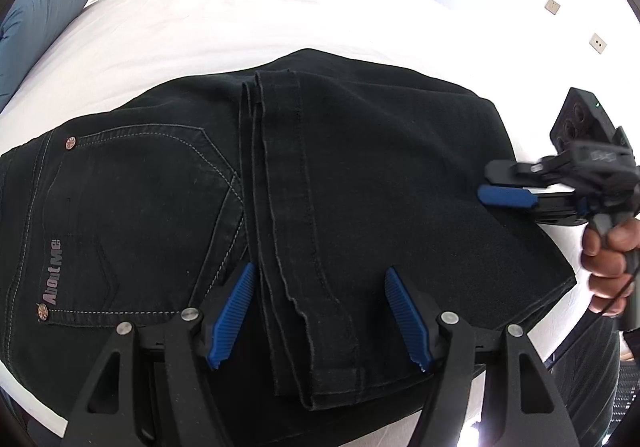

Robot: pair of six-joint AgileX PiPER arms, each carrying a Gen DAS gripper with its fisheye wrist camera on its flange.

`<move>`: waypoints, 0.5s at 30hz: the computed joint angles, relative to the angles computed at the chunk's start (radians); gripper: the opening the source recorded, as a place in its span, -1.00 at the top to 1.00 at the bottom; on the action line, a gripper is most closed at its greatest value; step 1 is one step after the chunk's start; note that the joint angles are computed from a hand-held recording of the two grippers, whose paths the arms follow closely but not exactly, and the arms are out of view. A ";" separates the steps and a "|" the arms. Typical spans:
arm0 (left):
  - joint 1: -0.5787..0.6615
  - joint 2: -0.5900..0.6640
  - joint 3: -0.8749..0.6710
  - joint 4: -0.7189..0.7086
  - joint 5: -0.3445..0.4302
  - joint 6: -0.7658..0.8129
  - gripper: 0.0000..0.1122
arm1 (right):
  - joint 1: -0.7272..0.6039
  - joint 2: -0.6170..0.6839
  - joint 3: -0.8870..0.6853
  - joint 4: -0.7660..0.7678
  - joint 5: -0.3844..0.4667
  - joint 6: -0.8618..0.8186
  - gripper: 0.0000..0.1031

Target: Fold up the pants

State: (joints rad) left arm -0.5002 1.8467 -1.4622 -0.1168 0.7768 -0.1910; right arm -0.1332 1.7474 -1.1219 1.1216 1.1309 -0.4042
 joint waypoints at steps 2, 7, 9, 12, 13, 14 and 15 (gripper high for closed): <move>0.005 -0.002 0.004 -0.013 -0.004 0.009 -0.23 | 0.001 -0.027 0.056 0.062 -0.043 -0.028 0.54; 0.040 -0.047 0.045 -0.090 -0.035 0.045 -0.24 | 0.027 -0.157 0.115 0.077 -0.105 0.032 0.47; 0.101 -0.107 0.117 -0.235 -0.074 0.097 -0.24 | -0.001 -0.177 0.145 0.151 -0.085 -0.008 -0.11; 0.180 -0.222 0.242 -0.344 -0.130 0.120 -0.37 | 0.070 -0.192 0.192 0.143 -0.179 -0.049 -0.31; 0.217 -0.277 0.300 -0.381 -0.162 0.130 -0.42 | 0.072 -0.204 0.183 0.117 -0.185 -0.069 -0.31; 0.256 -0.324 0.346 -0.409 -0.179 0.133 -0.44 | 0.102 -0.217 0.170 0.074 -0.211 -0.049 -0.31; 0.298 -0.365 0.384 -0.439 -0.189 0.139 -0.47 | 0.121 -0.215 0.131 0.019 -0.216 0.011 -0.32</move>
State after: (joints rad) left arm -0.2025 1.4822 -1.0780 -0.5555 0.5882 -0.0520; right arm -0.0127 1.5327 -0.9913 1.1410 0.9145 -0.3928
